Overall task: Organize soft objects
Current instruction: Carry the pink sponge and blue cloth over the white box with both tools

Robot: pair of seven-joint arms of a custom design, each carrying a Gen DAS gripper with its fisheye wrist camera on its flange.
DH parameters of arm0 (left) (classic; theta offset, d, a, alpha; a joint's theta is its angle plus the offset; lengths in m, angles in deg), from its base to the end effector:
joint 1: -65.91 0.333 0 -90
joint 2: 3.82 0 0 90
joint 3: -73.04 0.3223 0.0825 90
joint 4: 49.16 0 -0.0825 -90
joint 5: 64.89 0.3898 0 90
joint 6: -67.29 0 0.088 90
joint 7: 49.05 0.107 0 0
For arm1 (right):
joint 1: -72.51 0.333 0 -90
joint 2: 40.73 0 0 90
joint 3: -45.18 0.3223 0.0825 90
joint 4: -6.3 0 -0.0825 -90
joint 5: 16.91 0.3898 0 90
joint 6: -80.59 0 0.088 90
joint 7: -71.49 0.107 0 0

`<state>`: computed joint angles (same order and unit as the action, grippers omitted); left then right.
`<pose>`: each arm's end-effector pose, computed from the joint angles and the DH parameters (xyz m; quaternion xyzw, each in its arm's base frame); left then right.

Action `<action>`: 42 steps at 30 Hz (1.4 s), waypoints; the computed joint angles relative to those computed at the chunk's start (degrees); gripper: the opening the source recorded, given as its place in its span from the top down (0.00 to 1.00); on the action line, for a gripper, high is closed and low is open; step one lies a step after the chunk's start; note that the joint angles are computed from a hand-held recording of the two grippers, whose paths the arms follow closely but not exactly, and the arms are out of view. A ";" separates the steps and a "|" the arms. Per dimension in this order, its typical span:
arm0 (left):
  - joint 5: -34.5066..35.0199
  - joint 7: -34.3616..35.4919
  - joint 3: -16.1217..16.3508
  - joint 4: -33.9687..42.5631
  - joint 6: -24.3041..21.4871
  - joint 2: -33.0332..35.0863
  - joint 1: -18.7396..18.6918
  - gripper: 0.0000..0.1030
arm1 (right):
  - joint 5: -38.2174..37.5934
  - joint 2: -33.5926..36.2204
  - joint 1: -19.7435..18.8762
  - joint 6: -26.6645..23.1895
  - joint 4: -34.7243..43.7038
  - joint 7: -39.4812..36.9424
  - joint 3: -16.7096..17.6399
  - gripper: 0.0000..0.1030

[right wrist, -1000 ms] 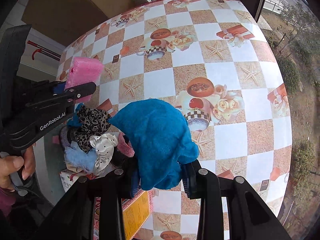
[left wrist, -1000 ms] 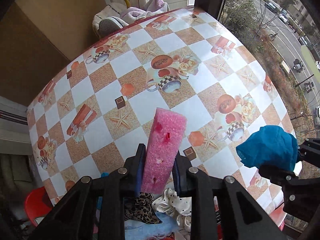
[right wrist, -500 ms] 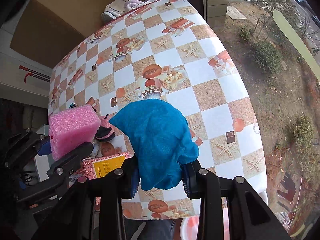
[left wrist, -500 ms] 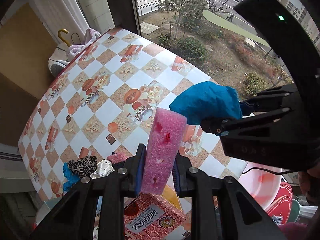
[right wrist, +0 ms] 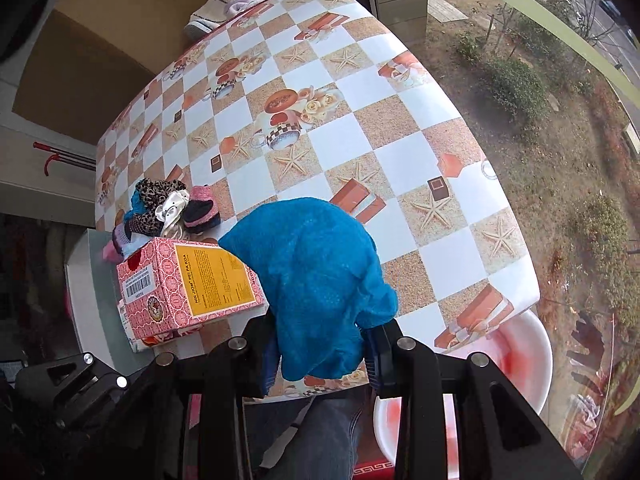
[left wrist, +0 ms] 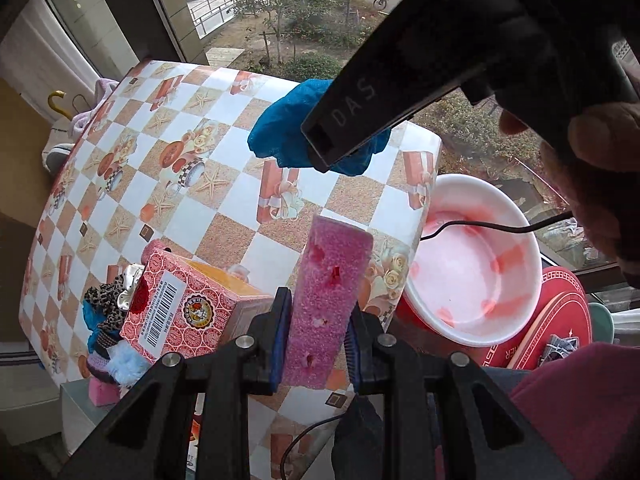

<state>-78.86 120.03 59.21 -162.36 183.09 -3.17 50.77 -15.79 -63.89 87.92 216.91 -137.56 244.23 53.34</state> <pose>0.4906 -0.2872 0.4700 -0.1052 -0.9880 0.1108 0.0221 0.4029 0.1778 0.4525 -0.2557 0.9572 -0.0016 0.1357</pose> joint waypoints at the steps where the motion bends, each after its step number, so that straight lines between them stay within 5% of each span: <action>1: 0.01 1.12 0.41 -0.72 0.04 -0.41 0.43 0.74 | 0.32 0.40 0.23 0.14 0.19 1.28 0.62 0.65; 10: 0.40 8.59 4.33 -2.10 0.38 -0.94 6.02 0.74 | -0.85 9.80 5.30 0.51 8.87 12.81 4.81 0.65; 20: 3.37 7.12 6.16 1.33 4.04 3.18 11.61 0.74 | -3.09 22.39 11.66 2.23 21.46 14.43 3.92 0.65; 31: 3.95 -8.28 7.40 11.69 9.16 11.07 16.16 0.74 | -3.50 36.20 14.27 -6.99 42.62 -4.36 1.46 0.65; 42: 9.51 -26.40 8.95 22.98 9.56 20.11 20.18 0.74 | -2.22 57.89 16.42 -20.41 77.62 -25.79 -0.87 0.65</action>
